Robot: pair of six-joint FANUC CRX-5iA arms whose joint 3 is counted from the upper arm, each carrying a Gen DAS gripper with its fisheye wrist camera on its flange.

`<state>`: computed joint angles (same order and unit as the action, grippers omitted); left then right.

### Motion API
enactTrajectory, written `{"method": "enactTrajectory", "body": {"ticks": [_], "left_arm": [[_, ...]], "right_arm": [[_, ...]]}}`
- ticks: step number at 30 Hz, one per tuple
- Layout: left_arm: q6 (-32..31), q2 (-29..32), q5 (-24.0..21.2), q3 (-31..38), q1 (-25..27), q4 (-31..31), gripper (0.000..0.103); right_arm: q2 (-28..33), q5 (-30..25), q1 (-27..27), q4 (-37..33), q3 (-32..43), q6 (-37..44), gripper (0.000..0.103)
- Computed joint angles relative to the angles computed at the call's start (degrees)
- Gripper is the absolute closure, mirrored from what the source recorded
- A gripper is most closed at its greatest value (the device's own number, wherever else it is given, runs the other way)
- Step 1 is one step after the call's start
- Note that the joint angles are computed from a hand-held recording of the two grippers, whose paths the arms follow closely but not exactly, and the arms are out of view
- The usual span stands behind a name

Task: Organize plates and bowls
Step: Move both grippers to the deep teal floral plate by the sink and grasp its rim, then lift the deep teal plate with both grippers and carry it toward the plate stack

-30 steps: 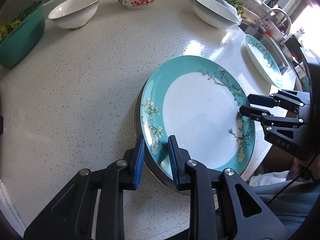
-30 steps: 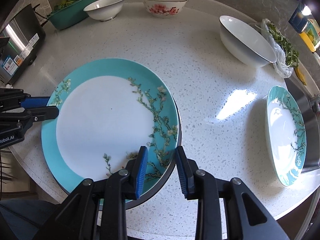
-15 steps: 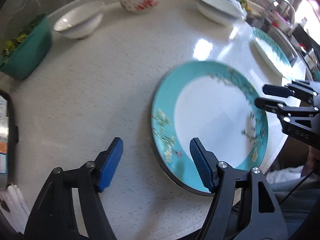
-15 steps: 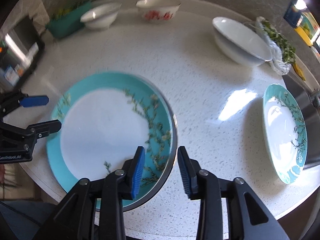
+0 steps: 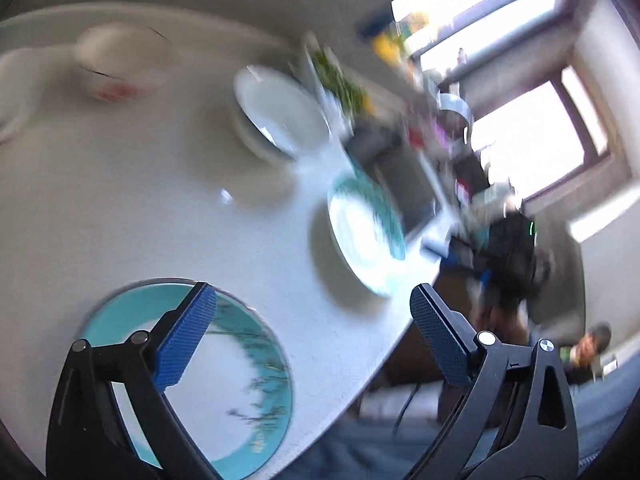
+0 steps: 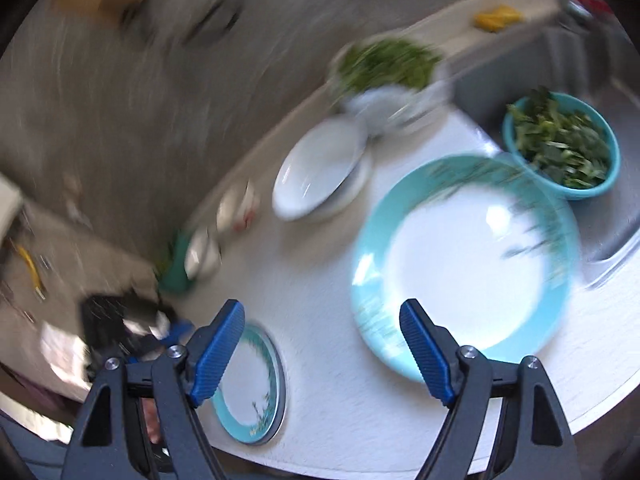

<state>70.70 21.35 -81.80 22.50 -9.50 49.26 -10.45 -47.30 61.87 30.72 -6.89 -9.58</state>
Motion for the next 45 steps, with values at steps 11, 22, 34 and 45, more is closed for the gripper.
{"method": "enactTrajectory", "body": {"ticks": [11,22,34,45], "left_arm": [[18.6,15.9,-0.8,22.7,-12.5,-14.0,0.007],[24.2,21.1,0.0,27.1,-16.0,-15.7,0.039],[24.3,23.1,-0.8,28.4,-17.2,-13.5,0.078],[25.3,23.2,-0.1,28.4,-16.8,-13.4,0.098]], "right_arm": [[-10.5,7.5,-19.6,-34.3,-7.9,31.7,0.034],[-3.2,-2.7,-35.1,-67.5,0.6,64.7,0.054],[-0.8,-7.0,-38.9,-74.4,2.0,70.7,0.082],[-0.3,-8.7,-38.8,-73.6,2.4,68.5,0.092]]}}
